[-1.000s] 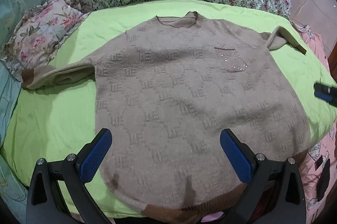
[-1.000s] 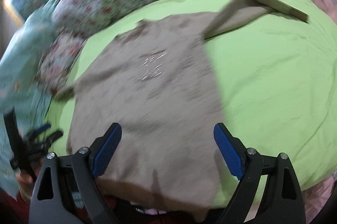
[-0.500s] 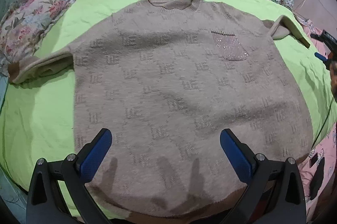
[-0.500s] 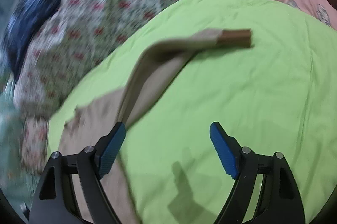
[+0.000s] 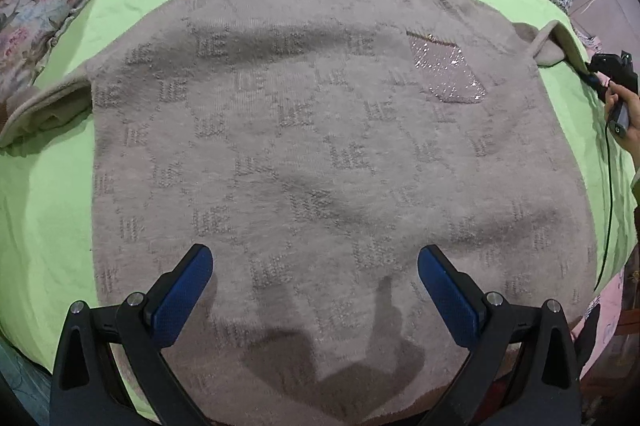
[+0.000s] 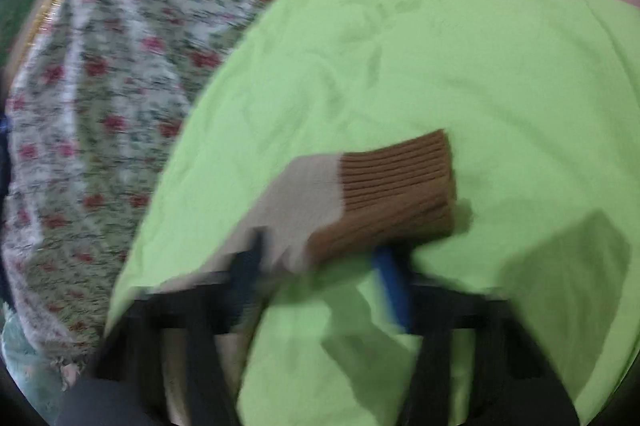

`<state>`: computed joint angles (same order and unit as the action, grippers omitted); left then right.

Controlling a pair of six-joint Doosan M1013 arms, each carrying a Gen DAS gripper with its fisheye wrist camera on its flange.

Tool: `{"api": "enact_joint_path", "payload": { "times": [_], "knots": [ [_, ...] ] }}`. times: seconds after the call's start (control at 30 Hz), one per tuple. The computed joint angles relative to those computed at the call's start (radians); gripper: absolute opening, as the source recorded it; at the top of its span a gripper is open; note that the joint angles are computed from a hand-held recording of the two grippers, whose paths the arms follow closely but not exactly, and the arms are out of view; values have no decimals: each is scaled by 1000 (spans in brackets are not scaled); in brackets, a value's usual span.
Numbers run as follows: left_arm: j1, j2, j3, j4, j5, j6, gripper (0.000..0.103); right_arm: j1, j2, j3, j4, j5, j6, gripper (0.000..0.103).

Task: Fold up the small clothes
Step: 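Grasp the brown cuff of a sweater sleeve with the right gripper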

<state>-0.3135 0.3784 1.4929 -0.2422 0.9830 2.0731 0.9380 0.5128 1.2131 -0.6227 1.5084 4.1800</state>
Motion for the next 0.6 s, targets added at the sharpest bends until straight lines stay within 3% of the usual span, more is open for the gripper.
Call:
{"api": "enact_joint_path", "payload": {
  "times": [0.03, 0.17, 0.33, 0.47, 0.6],
  "knots": [
    [1, 3, -4, 0, 3, -1, 103, 2, 4, -8, -8, 14, -19, 10],
    [6, 10, -10, -19, 4, 4, 103, 4, 48, -104, -85, 77, -193, 8],
    [19, 9, -13, -55, 13, 18, 103, 3, 132, -288, -222, 53, -459, 8],
    [36, 3, -7, -86, 18, 33, 103, -12, 233, -491, -259, -91, -710, 8],
    [56, 4, -9, -105, 26, 33, 103, -36, 378, -755, -177, -296, -950, 8]
  ]
}}
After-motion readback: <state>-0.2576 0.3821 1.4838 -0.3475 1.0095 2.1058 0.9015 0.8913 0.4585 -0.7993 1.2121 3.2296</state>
